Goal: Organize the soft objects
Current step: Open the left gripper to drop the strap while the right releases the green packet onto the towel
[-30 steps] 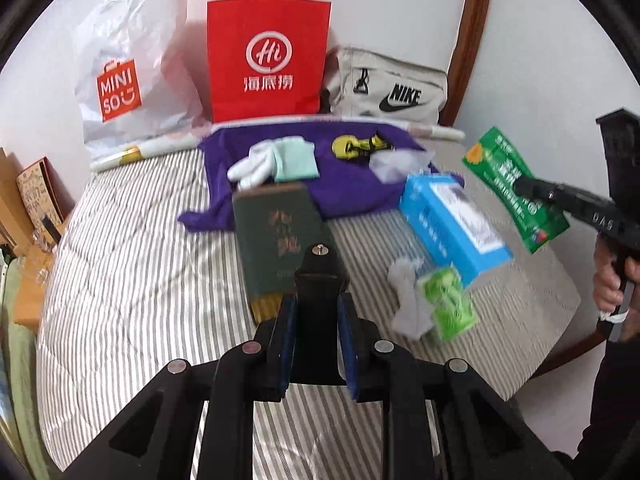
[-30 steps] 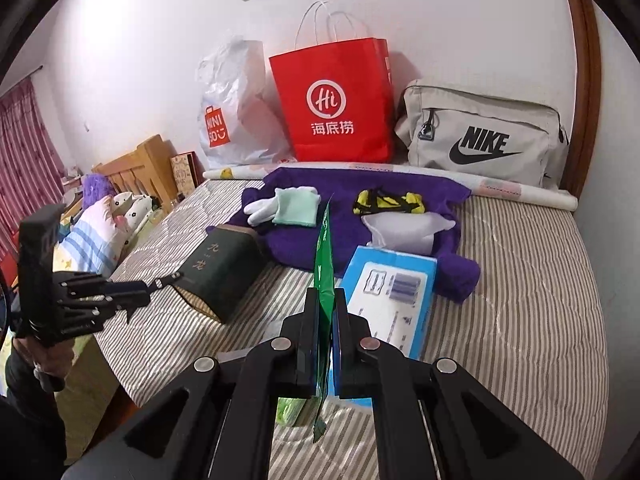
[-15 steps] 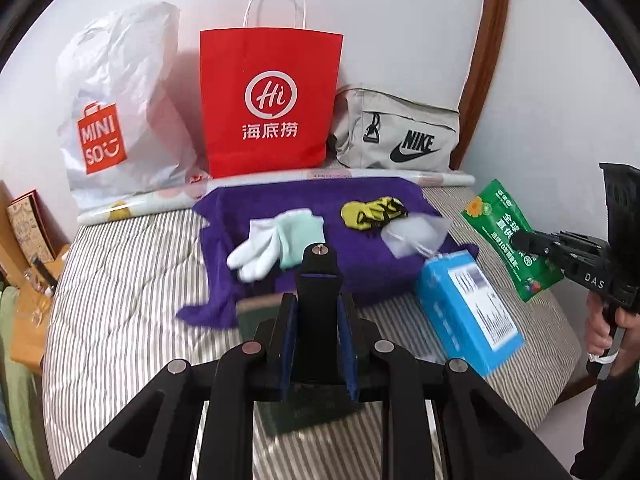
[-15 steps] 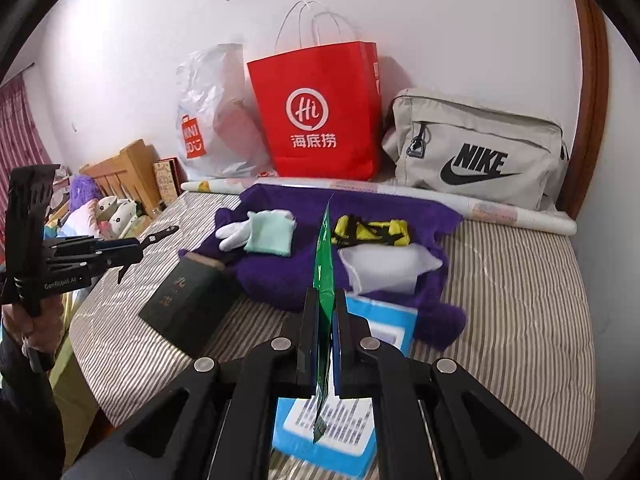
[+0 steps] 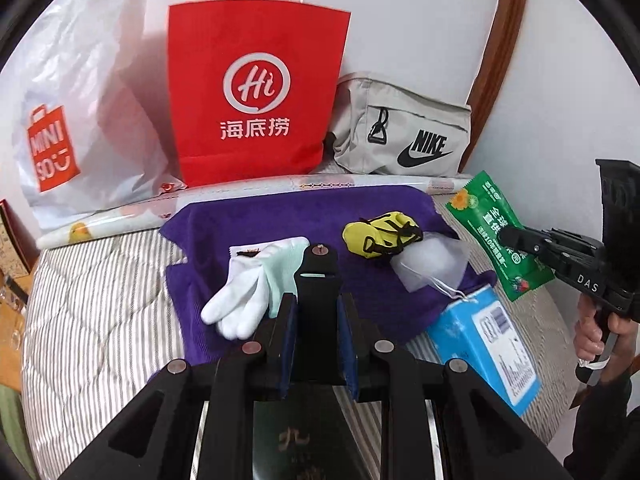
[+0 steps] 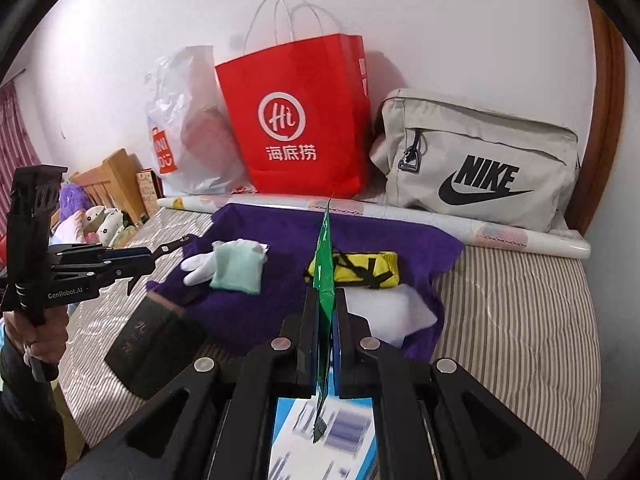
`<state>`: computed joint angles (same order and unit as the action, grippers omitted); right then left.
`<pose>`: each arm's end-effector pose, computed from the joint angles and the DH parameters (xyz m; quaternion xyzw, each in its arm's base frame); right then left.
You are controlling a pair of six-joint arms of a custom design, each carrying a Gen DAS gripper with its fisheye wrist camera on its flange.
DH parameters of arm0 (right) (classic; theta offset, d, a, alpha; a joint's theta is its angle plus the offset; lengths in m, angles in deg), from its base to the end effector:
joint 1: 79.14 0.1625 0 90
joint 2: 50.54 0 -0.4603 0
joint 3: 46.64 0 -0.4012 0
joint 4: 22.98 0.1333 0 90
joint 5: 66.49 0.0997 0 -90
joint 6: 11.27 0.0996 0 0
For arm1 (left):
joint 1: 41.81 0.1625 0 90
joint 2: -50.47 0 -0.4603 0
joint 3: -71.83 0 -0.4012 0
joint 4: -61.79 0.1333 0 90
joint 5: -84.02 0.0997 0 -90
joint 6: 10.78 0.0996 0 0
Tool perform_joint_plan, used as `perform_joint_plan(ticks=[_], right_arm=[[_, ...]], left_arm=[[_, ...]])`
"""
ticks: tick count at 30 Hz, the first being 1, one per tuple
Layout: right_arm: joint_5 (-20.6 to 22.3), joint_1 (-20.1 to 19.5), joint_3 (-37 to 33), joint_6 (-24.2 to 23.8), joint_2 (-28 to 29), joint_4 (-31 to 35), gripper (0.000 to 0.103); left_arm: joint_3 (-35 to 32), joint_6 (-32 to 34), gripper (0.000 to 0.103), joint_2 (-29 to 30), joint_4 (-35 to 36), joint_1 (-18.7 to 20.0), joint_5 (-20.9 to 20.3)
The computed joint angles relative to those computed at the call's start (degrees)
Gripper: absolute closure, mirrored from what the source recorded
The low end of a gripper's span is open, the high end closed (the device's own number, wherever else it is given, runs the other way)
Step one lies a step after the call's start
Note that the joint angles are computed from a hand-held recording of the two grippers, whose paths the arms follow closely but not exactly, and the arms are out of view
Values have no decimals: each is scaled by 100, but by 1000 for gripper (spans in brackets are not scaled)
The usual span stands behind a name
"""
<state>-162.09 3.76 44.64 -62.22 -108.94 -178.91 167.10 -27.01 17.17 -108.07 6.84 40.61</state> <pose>0.0342 -0.7255 0.3080 0.3447 -0.8935 0.2257 0.1788 -0.3009 -0.6532 0.0266 0.1373 0.8990 -0.3133 0.2736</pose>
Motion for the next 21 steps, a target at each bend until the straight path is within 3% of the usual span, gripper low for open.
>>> perform_joint_plan(ticks=[21], right_arm=[[-443, 18, -1510, 311, 1131, 1049, 98]], left_arm=[[-1217, 325, 83, 616, 897, 559, -488]])
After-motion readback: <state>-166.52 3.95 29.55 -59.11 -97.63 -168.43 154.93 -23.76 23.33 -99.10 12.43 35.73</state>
